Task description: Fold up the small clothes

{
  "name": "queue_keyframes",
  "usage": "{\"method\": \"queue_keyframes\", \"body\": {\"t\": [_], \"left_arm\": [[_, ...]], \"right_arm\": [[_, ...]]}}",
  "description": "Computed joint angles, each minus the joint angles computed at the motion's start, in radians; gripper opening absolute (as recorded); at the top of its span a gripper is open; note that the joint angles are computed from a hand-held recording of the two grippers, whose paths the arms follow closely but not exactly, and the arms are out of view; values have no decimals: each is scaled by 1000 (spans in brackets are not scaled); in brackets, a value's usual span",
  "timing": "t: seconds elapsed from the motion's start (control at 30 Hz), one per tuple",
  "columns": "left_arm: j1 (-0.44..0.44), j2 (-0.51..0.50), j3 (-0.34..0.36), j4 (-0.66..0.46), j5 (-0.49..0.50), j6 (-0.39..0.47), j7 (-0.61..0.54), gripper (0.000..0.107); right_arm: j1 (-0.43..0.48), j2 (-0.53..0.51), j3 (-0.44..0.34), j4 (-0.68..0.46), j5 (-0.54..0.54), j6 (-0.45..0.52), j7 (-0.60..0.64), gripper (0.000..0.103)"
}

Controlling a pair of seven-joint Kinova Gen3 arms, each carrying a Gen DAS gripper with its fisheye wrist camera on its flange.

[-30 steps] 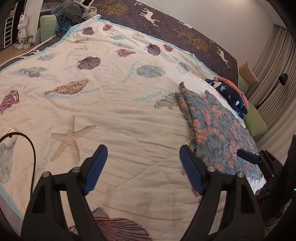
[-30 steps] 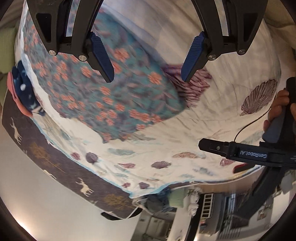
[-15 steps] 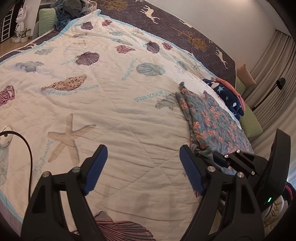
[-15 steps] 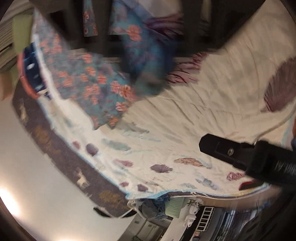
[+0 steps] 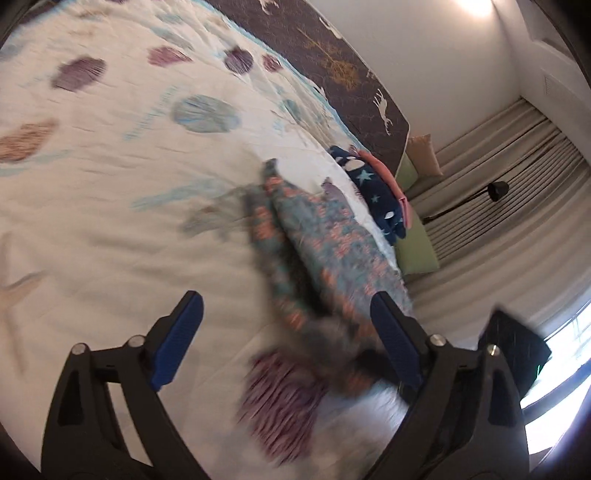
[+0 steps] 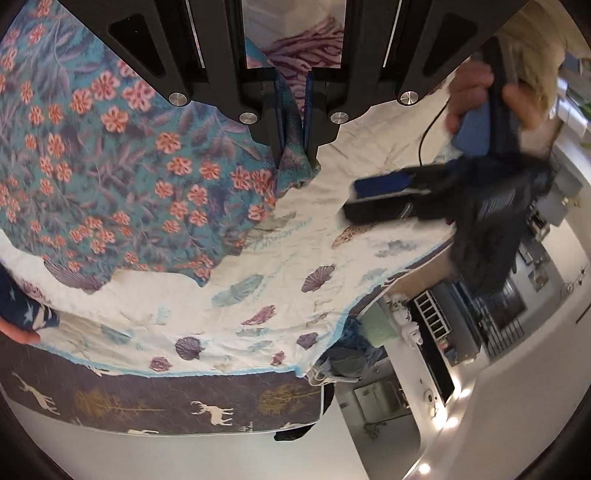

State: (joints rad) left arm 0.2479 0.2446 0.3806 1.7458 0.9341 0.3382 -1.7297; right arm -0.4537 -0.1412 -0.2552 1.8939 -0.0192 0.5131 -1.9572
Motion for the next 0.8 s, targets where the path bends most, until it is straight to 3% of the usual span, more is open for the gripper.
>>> {"method": "queue_keyframes", "body": {"t": [0.17, 0.3, 0.33, 0.4, 0.43, 0.47, 0.53, 0.63, 0.8], "left_arm": [[-30, 195, 58, -232, -114, 151, 124, 93], [41, 272, -20, -380, -174, 260, 247, 91], [48, 276, -22, -395, -194, 262, 261, 82], [107, 290, -81, -470, -270, 315, 315, 52], [139, 296, -114, -507, -311, 348, 345, 26], [176, 299, -154, -548, -351, 387, 372, 13], [207, 302, -180, -596, -414, 417, 420, 13], [209, 309, -149, -651, -519, 442, 484, 12], [240, 336, -151, -767, -586, 504, 540, 12]], "right_arm": [[-5, -23, 9, 22, -30, -26, 4, 7], [-12, -45, 40, 38, -89, -38, 42, 6], [-13, -52, 47, 43, -104, -40, 53, 6], [-12, -55, 54, 47, -122, -44, 72, 6], [-15, -56, 62, 49, -135, -44, 87, 6], [-19, -55, 69, 50, -151, -44, 103, 6], [-22, -54, 79, 52, -175, -46, 129, 6], [-34, -56, 106, 56, -229, -55, 186, 6], [-25, -104, 116, 91, -270, -89, 212, 6]]}}
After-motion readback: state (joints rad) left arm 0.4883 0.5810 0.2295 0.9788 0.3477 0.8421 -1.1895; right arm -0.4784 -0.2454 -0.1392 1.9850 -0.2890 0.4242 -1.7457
